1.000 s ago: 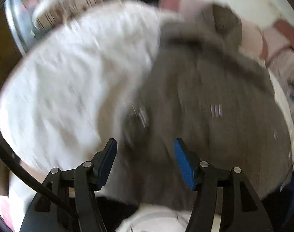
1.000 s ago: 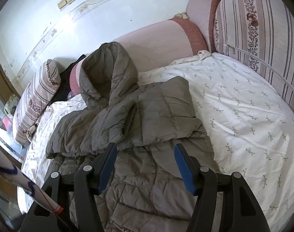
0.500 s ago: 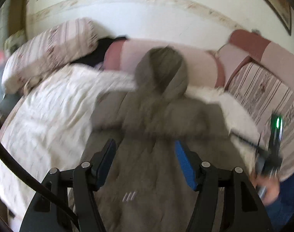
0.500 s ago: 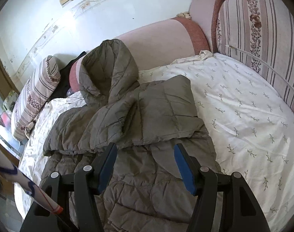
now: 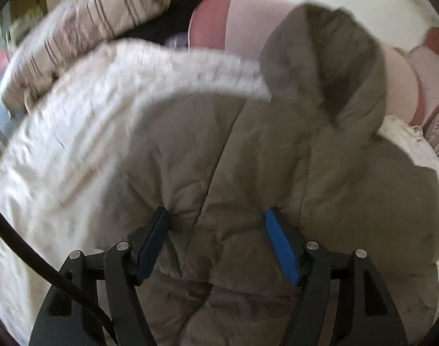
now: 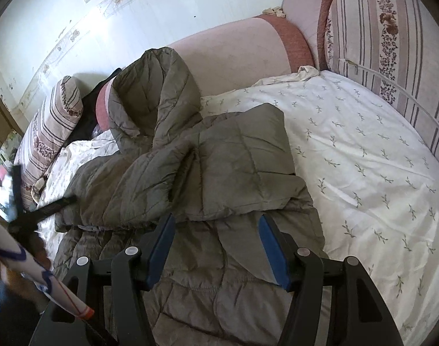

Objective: Fold large clothes

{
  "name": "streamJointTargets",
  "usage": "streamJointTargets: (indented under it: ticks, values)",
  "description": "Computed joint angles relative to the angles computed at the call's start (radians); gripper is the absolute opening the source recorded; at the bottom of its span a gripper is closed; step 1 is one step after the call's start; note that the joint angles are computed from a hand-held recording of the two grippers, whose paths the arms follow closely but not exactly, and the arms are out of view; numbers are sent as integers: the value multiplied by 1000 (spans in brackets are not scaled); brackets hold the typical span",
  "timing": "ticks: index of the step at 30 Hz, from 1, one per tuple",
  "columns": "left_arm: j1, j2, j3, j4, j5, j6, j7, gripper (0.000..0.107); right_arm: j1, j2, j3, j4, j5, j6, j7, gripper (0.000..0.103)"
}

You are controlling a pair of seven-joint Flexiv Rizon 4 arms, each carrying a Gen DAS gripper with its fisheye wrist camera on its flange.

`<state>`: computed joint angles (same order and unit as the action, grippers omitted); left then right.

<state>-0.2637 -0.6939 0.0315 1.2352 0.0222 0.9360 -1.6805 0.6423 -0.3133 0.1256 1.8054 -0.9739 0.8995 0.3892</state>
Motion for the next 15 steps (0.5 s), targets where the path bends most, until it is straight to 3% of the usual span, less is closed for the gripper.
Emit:
streamJointTargets:
  ticks: [4,9,12,15]
  values:
    - [-2,18,-4,40,15,68,21,70,2,-21,0,-21,19,9,-37,65]
    - [41,201,-61,320,-46,300,83,70,12,-28,-16,-29,2,23,-13,65]
    - [-21,257,29,410,26,417,23,75,18,-42,-24,-46,-28,40,-14,62]
    - [-61,242,80,404,84,446,-18,75,30,-77,-20,-89,-6,36,-59,58]
